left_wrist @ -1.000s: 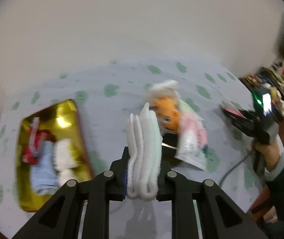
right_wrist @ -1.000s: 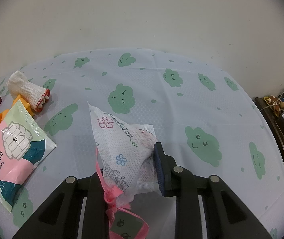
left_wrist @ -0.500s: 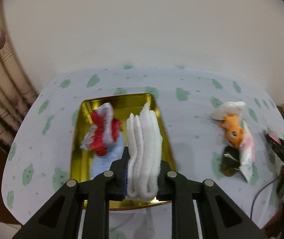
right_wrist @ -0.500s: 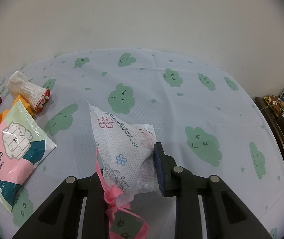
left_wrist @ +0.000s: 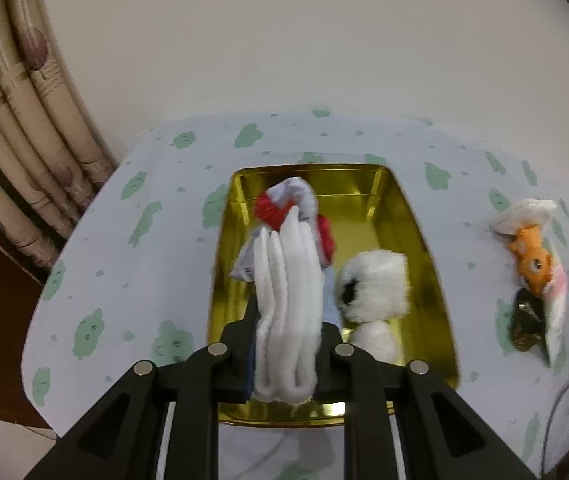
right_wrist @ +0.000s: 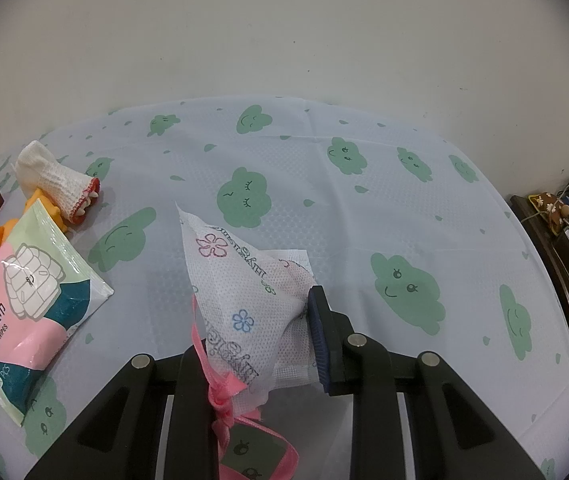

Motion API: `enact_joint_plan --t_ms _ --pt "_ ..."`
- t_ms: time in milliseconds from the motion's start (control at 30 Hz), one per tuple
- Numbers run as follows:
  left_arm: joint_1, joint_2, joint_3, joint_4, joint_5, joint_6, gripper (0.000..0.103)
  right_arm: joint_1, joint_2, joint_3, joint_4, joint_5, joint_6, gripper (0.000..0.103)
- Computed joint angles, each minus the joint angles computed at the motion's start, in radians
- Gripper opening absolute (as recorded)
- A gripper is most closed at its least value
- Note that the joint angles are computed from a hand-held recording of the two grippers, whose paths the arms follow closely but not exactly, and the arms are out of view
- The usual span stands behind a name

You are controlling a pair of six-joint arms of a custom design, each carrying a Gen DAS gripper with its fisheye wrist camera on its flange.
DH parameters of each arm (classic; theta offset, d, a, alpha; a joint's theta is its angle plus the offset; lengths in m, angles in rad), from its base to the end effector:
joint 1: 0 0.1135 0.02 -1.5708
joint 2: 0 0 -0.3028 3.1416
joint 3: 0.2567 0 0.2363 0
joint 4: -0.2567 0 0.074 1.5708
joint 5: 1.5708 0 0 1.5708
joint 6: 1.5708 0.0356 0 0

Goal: Organize soft objects
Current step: 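Carry the folded white cloth into the tin and open the left gripper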

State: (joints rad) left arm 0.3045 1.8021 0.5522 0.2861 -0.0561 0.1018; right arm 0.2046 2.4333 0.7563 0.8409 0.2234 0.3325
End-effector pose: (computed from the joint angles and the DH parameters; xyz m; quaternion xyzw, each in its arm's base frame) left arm 0.2674 0.0861 0.1203 -0.1048 0.9482 0.0865 0.2872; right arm 0.3524 0.0651 -0.0038 0.0992 0.9230 -0.0056 0.3717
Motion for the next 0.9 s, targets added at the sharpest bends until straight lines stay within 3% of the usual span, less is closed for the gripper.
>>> enact_joint_plan --t_ms 367,900 --pt "0.007 0.091 0.001 0.081 -0.092 0.031 0.019 -0.002 -0.001 0.005 -0.008 0.0 -0.001 0.025" --pt "0.015 0.182 0.032 0.107 -0.088 0.018 0.02 0.0 0.0 0.011 -0.017 0.003 -0.001 0.025"
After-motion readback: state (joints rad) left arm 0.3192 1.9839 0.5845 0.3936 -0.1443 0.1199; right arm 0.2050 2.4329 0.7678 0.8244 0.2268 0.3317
